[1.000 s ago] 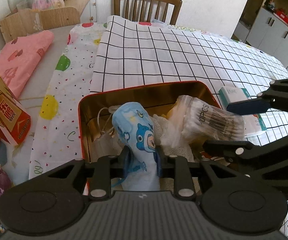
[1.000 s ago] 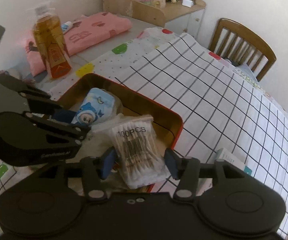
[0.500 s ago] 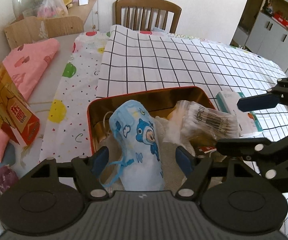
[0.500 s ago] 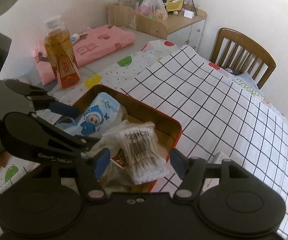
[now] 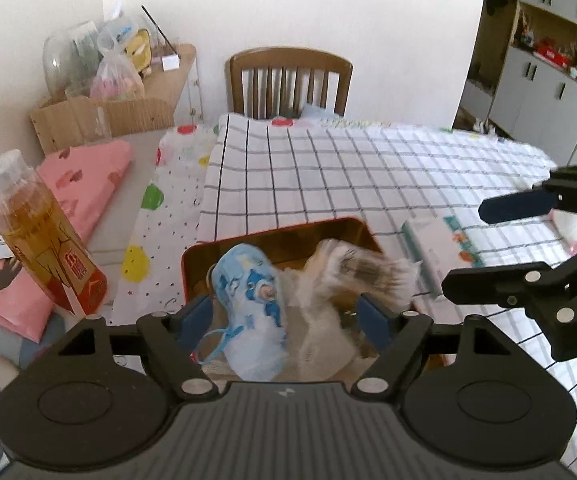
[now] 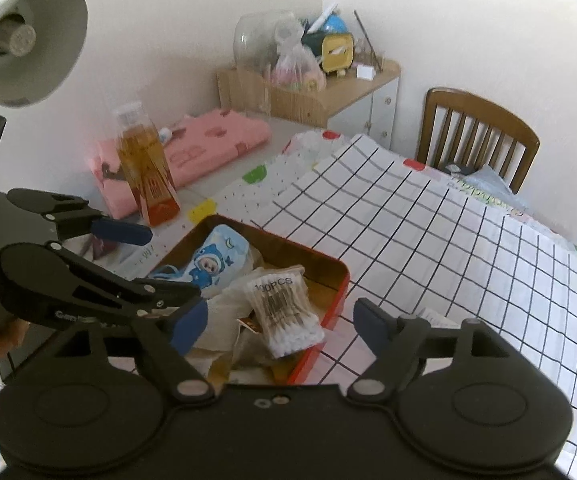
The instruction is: Organize soft objects
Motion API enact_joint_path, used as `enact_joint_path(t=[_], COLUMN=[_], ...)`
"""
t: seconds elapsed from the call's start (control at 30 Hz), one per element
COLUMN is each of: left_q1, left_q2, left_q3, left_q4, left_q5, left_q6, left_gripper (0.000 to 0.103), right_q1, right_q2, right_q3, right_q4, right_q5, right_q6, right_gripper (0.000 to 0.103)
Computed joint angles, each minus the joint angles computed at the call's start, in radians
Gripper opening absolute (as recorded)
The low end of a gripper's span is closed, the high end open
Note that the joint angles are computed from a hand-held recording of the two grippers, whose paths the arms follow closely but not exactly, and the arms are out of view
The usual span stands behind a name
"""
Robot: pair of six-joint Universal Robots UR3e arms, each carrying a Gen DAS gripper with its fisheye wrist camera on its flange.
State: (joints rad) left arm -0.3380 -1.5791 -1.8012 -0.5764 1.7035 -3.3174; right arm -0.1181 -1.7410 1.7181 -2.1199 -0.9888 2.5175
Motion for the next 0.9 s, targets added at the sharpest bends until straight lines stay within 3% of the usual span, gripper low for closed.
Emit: enact_joint_path(t=[0.13, 0.2, 0.33, 0.5, 0.67, 0.77, 0.9], left_q1=[-0.079, -0.116, -0.201, -0.312, -0.413, -0.454, -0.504], left_q2=[-0.003, -0.005, -0.022, -0.064, -0.109, -0.127, -0.160], left_q3=[0.036, 0.053, 0.103, 0.190, 0.265, 0.300, 0.343], left_q4=[-0.005, -0.009, -0.022, -0.071, -0.112, -0.145, -0.170], left_q5=[0.081, 0.113, 0.191, 0.305, 0.409, 0.448, 0.515], left_q6=[-0.067, -0.098, -0.165, -0.242, -0.315, -0.366, -0.417], left_gripper=[0.079, 0.084, 0.086, 0.088, 0.091, 0.091, 0.100], right_q1=[-0.115, -0.170, -0.296, -0.470, -0.658, -0.761, -0.866], right_q2=[-0.124, -0.179, -0.276, -0.362, -0.407, -0.397, -0.379], right_q3=[0.079, 0.102, 0.109, 0.057, -0.049, -0.136, -0.208], right_q4=[0.044, 0.085, 0.265, 0.596, 1.018, 1.271, 1.489], right_q5=[0.111, 0.156, 0.253, 0.351, 0.425, 0.431, 0.423], right_q6=[-0.084, -0.136, -0.282, -0.507, -0.828, -1.020, -1.210], right_gripper=[0.086, 0.087, 0.091, 0.096, 0.102, 0.103, 0.103])
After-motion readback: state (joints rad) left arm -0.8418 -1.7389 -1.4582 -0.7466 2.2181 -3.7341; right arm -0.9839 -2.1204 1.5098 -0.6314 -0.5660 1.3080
